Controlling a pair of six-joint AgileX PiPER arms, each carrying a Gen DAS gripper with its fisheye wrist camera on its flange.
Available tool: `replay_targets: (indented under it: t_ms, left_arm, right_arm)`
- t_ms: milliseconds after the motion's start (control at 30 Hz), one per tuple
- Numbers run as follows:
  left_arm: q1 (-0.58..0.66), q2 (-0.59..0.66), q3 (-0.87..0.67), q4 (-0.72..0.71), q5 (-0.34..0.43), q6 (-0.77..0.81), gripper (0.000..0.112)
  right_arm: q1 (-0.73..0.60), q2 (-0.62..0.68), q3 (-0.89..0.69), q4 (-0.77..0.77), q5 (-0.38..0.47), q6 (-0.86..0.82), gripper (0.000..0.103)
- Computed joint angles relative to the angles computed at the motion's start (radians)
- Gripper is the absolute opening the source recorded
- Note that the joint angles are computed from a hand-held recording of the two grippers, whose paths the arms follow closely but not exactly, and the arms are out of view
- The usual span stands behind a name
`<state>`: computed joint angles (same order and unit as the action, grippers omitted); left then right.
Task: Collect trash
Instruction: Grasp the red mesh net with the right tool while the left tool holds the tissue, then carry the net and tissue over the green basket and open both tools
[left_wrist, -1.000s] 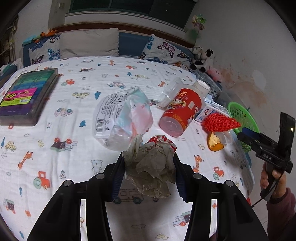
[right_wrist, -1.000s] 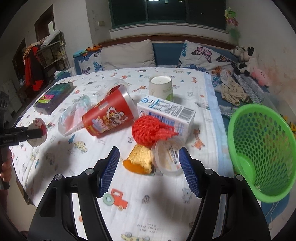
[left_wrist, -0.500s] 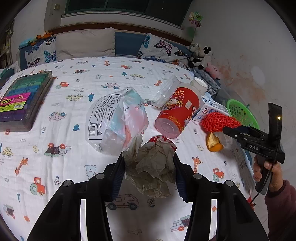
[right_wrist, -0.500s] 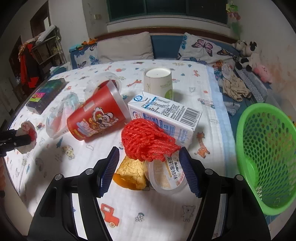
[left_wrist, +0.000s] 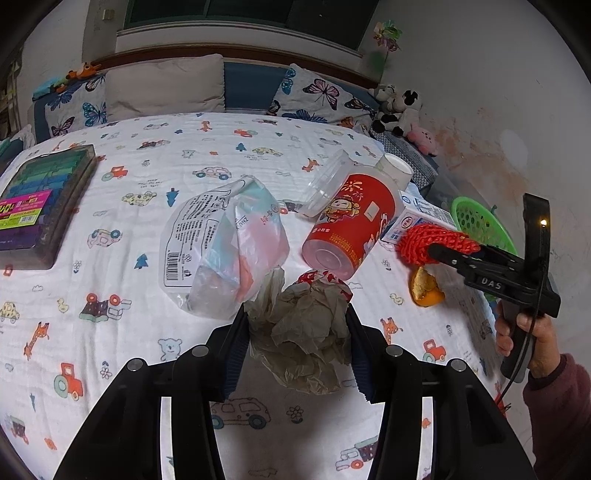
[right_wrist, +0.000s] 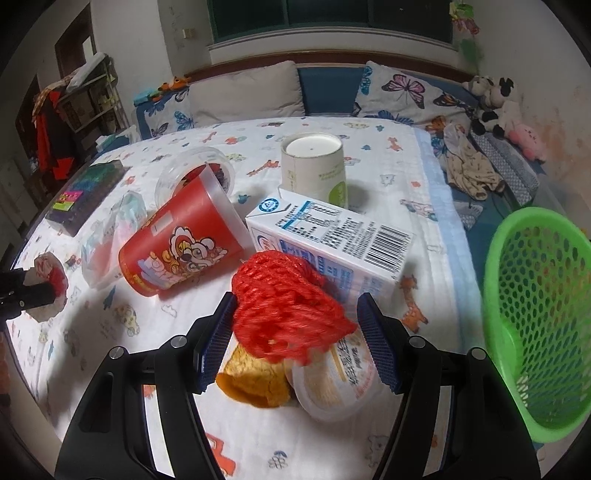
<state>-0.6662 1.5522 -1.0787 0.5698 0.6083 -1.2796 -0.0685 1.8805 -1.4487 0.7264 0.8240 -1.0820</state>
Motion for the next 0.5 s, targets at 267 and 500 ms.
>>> replay_targets:
  t_ms: [267, 500]
  left_arm:
    - [-0.005, 0.035, -0.077, -0.013, 0.028, 0.056, 0.047]
    - [-0.022, 0.081, -0.190, -0.021, 0.068, 0.114, 0.047]
  right_arm:
    - [-0.021, -0.028, 0.016, 0.062, 0.038, -0.054, 0.031]
    - [-0.076, -0.104, 0.064, 0.128, 0.079, -0.113, 0.025]
